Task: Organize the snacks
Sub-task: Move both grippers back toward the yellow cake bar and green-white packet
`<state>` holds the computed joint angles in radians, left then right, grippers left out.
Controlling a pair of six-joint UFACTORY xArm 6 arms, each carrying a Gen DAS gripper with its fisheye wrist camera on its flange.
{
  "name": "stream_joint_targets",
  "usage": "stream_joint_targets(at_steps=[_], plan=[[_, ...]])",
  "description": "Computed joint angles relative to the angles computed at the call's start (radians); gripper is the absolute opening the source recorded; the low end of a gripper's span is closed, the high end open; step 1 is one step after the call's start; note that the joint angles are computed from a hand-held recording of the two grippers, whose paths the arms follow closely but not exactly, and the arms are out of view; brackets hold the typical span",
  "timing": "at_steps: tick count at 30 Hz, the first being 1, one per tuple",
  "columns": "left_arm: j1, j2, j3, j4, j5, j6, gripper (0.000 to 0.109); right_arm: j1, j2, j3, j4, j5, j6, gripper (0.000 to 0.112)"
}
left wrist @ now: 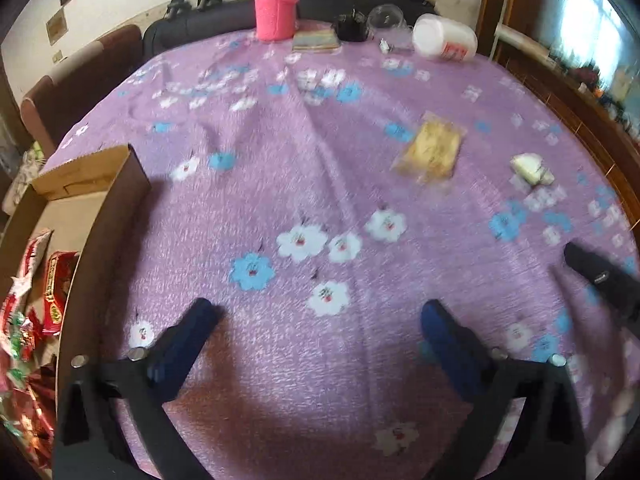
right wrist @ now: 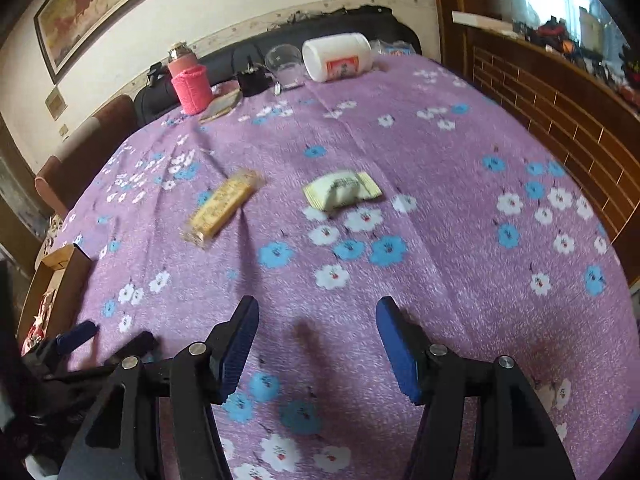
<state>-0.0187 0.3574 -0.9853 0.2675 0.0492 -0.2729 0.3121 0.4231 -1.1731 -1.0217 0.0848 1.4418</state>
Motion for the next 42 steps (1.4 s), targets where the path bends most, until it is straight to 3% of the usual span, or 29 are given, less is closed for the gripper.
stream_joint_targets(at_steps=[3,5,12,19,24,28,31,38,42], plan=[[0.005,-0.003,0.022,-0.001,-0.039,0.012,0.103,0.004,-0.018,-0.012,-0.12,0.006,0.132,0.065],[0.02,-0.008,0.045,0.076,-0.087,-0.048,0.103,0.01,-0.029,-0.019,-0.18,0.012,0.193,0.066],[0.019,-0.005,0.039,0.082,-0.085,-0.054,0.103,0.077,-0.089,-0.026,-0.426,0.114,0.422,0.077],[0.02,-0.005,0.04,0.085,-0.085,-0.056,0.103,0.137,-0.113,-0.035,-0.514,0.161,0.498,0.078],[0.02,-0.006,0.04,0.085,-0.085,-0.057,0.103,0.153,-0.155,-0.011,-0.681,0.223,0.704,0.079],[0.02,-0.006,0.04,0.086,-0.085,-0.057,0.103,0.11,-0.145,-0.027,-0.641,0.122,0.701,0.08],[0.02,-0.005,0.04,0.087,-0.086,-0.058,0.103,0.097,-0.156,-0.009,-0.574,0.182,0.602,0.081],[0.021,-0.004,0.038,0.09,-0.085,-0.061,0.103,-0.008,-0.141,0.032,-0.472,0.119,0.56,0.081],[0.022,-0.005,0.039,0.097,-0.086,-0.067,0.103,-0.028,-0.159,0.069,-0.484,0.097,0.571,0.081]])
